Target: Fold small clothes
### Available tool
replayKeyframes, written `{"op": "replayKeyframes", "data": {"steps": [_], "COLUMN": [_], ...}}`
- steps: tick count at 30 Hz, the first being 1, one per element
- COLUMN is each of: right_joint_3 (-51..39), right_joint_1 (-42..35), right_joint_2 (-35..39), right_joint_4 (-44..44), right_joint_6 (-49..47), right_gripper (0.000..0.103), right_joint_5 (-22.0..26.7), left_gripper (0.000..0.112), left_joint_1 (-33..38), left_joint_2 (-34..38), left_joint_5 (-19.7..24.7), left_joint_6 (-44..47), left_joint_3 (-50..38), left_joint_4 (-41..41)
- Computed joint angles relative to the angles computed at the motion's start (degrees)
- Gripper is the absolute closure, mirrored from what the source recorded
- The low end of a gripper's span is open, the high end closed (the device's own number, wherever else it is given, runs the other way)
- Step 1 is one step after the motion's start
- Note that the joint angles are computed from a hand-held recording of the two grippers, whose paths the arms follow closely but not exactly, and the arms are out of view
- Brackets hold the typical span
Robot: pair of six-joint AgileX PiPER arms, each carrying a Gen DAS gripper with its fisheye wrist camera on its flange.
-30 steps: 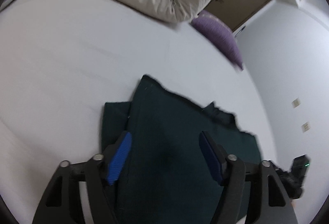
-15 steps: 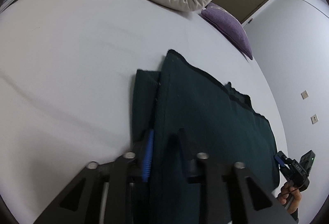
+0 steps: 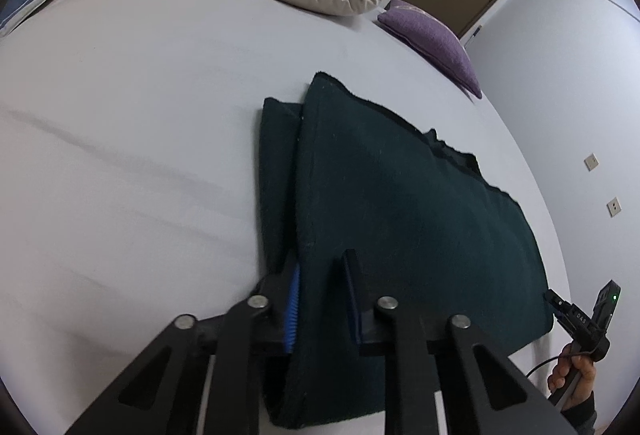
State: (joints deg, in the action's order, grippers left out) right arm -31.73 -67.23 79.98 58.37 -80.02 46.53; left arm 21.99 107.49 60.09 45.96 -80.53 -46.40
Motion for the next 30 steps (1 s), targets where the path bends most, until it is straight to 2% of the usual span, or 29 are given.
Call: {"op": "replayKeyframes", "data": {"steps": [4,10,12,14,16,22,26,29,30], "right_joint_3": [2.11,3.34,3.35,3.38,3.44,4.15,3.75,2.15,2.00], "right_joint_1": [1.16,-0.10,-0.24,-0.60,-1.27,-2.47,-5.41,-9.69,-10.28], "right_joint_2": [-1.33,-4.01,-4.20,-4.43,-4.78,-5.63,-4.62,-2.56,-2.33], "right_joint_4": [0.59,-1.37,-2.34,-3.51,-4.48,-5.98,-6.50,-6.83,-7.02], "right_joint_6": [-2.19,-1.72,-1.62,-1.28,-0.86,-1.64,-2.40,-3.60,-4.08], "right_gripper": [0.070,0.071,0.075,0.086,0.090,0.095,0.096,0.094,0.092], "right_joint_5": [-1.68,-1.71,-1.77,-1.64,-1.03,-0.27,2.15,8.31,9.01], "left_gripper": [0.104,0.105,0.106,0.106,0.106,0.106,0.106,0.106,0.106], "left_joint_1": [0.17,0.43,0.73,1.27,2.24,2.75,3.00,3.28,3.10], "left_joint_2": [-0.42,-0.92,-1.50,-1.75,-2.13,-1.51,-0.85,-0.31,-0.33], "left_joint_5": [0.05,-0.28,-0.43,-0.13,0.37,0.47,1.28,1.88,1.72], "left_joint_6": [0.83,1.51,2.01,2.40,2.70,3.20,3.49,3.85,3.71], "left_joint_3": [1.39,2.43,3.10,3.45,4.23,5.14,4.78,4.29,4.23], "left_joint_4": [0.44,-0.22,-0.57,-1.05,-1.85,-2.27,-2.99,-3.08,-2.85]}}
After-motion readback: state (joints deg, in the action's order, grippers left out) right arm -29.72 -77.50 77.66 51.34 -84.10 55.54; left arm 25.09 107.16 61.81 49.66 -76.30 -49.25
